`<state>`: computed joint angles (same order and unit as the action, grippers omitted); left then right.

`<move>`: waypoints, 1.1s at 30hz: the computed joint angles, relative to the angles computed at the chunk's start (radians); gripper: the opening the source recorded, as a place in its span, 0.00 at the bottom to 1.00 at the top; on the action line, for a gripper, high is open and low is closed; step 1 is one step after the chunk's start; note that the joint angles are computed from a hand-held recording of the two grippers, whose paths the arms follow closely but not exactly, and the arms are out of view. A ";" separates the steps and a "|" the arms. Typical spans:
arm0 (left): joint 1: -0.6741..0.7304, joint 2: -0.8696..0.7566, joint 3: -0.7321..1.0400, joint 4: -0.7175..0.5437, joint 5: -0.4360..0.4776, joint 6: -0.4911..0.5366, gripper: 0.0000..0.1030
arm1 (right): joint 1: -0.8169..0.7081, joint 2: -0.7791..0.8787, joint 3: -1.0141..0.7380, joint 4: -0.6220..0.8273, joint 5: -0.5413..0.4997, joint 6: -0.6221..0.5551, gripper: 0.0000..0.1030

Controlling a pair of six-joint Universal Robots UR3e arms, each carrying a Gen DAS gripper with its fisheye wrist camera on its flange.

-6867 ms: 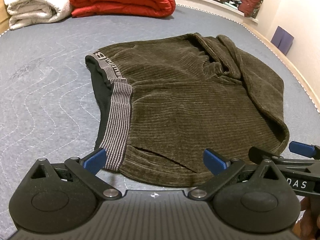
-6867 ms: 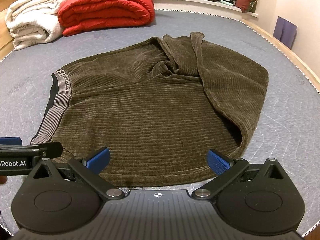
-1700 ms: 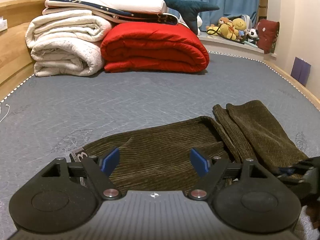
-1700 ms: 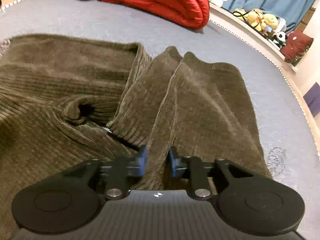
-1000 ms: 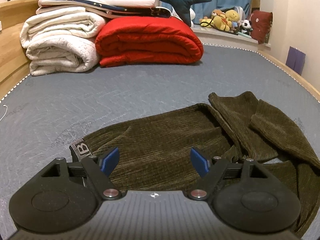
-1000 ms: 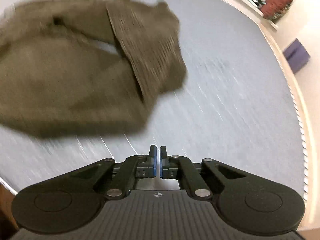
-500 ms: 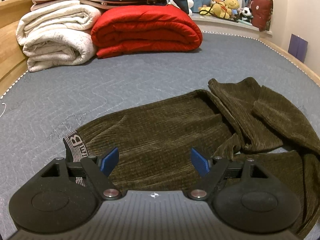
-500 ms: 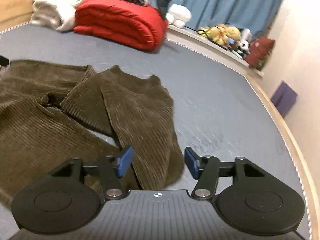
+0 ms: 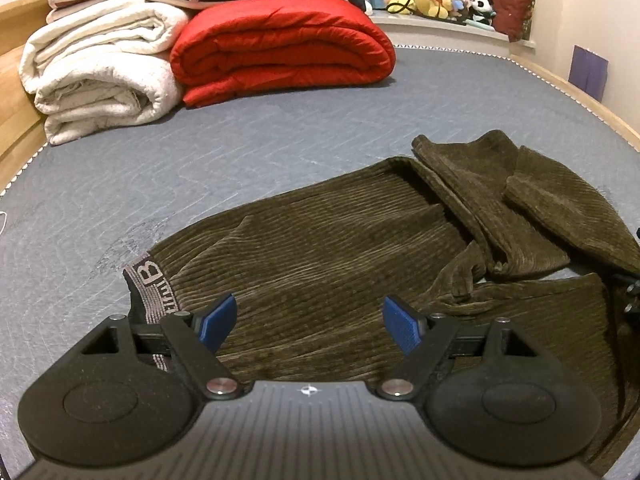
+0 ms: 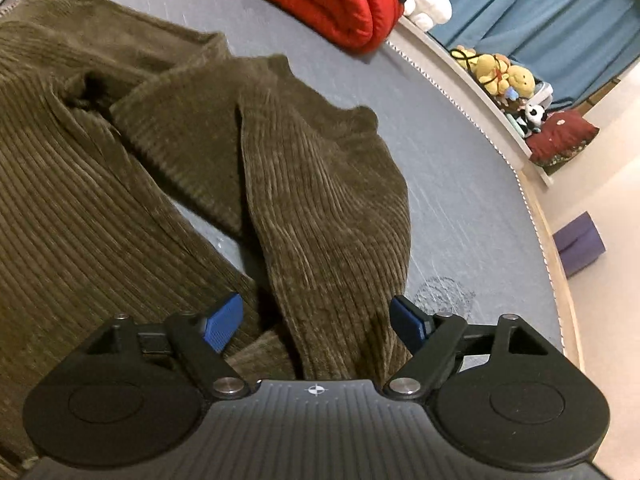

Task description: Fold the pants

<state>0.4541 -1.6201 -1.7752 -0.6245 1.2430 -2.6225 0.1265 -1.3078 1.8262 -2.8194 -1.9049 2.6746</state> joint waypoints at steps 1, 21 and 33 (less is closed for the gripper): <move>0.003 -0.005 0.005 -0.002 0.000 0.002 0.82 | -0.004 -0.001 0.006 -0.007 -0.008 -0.003 0.67; 0.059 0.004 0.022 -0.046 -0.019 0.008 0.82 | -0.945 -0.826 0.317 0.883 0.568 -0.368 0.07; 0.011 0.006 0.007 -0.024 0.028 -0.015 0.83 | -1.600 -1.152 0.223 1.526 0.984 -0.820 0.51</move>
